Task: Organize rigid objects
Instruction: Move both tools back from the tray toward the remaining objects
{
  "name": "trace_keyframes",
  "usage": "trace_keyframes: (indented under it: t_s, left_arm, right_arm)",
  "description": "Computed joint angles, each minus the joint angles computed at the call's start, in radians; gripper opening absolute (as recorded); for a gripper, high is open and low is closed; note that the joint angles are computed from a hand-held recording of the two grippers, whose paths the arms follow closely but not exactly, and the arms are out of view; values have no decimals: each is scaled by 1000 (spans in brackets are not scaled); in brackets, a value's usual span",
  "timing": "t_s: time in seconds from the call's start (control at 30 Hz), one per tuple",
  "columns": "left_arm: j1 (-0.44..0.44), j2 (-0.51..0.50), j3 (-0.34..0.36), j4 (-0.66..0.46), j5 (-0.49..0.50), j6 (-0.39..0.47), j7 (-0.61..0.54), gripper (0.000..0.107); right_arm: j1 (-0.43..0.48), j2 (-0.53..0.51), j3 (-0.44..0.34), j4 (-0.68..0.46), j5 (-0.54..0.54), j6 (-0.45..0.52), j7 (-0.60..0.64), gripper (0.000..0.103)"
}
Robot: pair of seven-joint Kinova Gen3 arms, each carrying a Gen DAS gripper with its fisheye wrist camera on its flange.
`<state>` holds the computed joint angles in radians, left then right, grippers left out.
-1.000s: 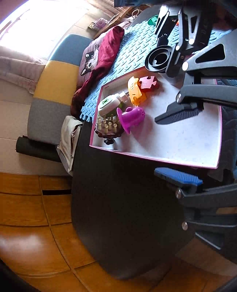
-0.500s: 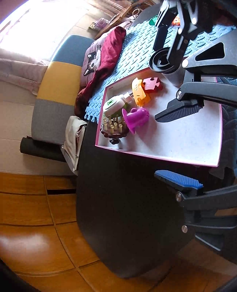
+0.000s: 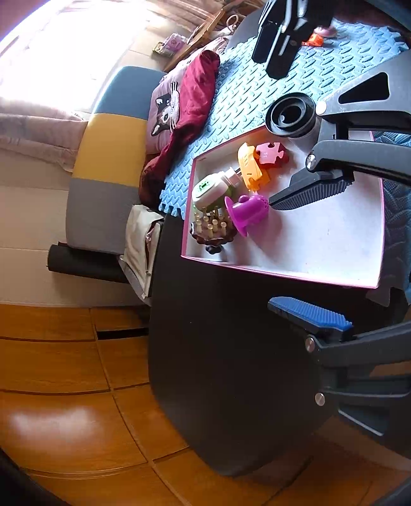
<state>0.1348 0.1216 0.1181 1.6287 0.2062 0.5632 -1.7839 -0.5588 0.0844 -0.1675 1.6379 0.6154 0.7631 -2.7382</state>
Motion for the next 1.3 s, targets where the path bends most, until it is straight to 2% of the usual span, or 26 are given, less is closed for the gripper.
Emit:
trace_keyframes:
  t_s: [0.27, 0.53, 1.03, 1.13, 1.2, 1.3]
  left_arm:
    - [5, -22, 4, 2, 7, -8, -19, 59]
    - [19, -42, 11, -4, 20, -19, -47, 61]
    - [81, -49, 54, -52, 85, -15, -187, 64]
    - [104, -41, 66, -68, 84, -8, -207, 64]
    - [121, -34, 73, -79, 78, -4, -212, 64]
    - [146, -24, 85, -97, 68, 9, -217, 65]
  right_arm:
    - [37, -74, -13, 64, 51, 65, -95, 82]
    - [105, -160, -59, 133, 81, 180, -156, 82]
    - [262, -327, -162, 294, 107, 406, -344, 82]
    - [287, -399, -142, 356, 74, 349, -414, 82]
    - [342, -443, -169, 395, 75, 318, -482, 82]
    - [394, -498, -155, 450, 42, 247, -553, 82]
